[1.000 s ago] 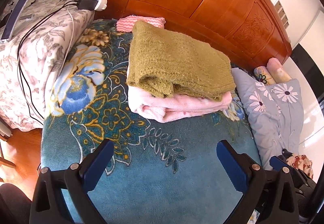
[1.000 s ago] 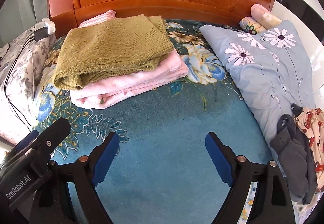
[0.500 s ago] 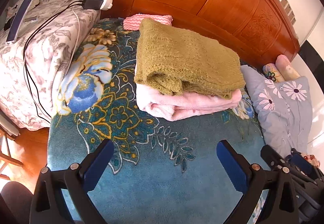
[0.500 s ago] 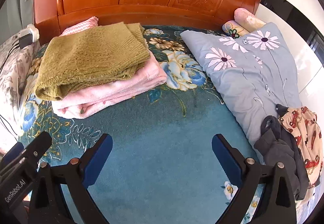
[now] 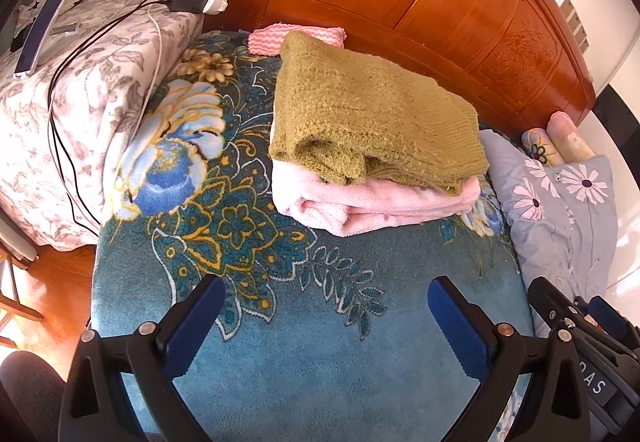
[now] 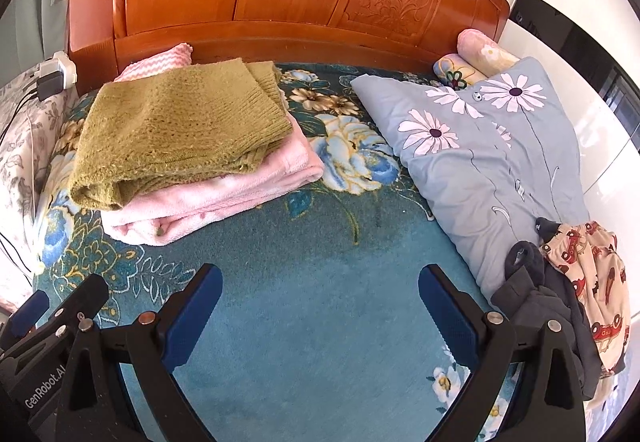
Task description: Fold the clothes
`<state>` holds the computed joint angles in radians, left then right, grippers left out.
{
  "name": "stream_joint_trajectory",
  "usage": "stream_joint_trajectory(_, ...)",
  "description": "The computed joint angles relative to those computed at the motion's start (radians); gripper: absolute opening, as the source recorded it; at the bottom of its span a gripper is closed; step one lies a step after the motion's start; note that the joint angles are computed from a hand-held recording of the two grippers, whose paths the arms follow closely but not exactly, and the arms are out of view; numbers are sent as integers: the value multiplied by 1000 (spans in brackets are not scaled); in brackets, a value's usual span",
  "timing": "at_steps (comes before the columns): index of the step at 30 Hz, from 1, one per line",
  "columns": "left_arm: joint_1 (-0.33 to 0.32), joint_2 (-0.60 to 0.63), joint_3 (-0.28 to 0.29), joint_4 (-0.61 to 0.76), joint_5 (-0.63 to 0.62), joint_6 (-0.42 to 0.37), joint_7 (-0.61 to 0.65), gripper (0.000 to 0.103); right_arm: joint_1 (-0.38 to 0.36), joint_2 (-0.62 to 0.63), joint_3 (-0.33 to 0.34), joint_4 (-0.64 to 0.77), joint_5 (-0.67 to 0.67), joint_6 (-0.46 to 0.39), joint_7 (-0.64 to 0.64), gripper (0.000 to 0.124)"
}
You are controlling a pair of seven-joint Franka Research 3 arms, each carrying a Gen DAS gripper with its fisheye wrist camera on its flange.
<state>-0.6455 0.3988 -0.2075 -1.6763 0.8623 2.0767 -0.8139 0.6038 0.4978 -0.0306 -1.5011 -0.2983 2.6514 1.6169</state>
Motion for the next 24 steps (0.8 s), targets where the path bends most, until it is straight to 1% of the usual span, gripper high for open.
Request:
stream_joint_trajectory(6, -2, 6, 0, 9, -10, -13, 1, 103, 8, 0, -8, 1, -17, -3, 6, 99)
stream_joint_trajectory(24, 10, -8, 1, -22, -9, 27, -21, 103, 18, 14, -13, 29, -53, -28, 15, 99)
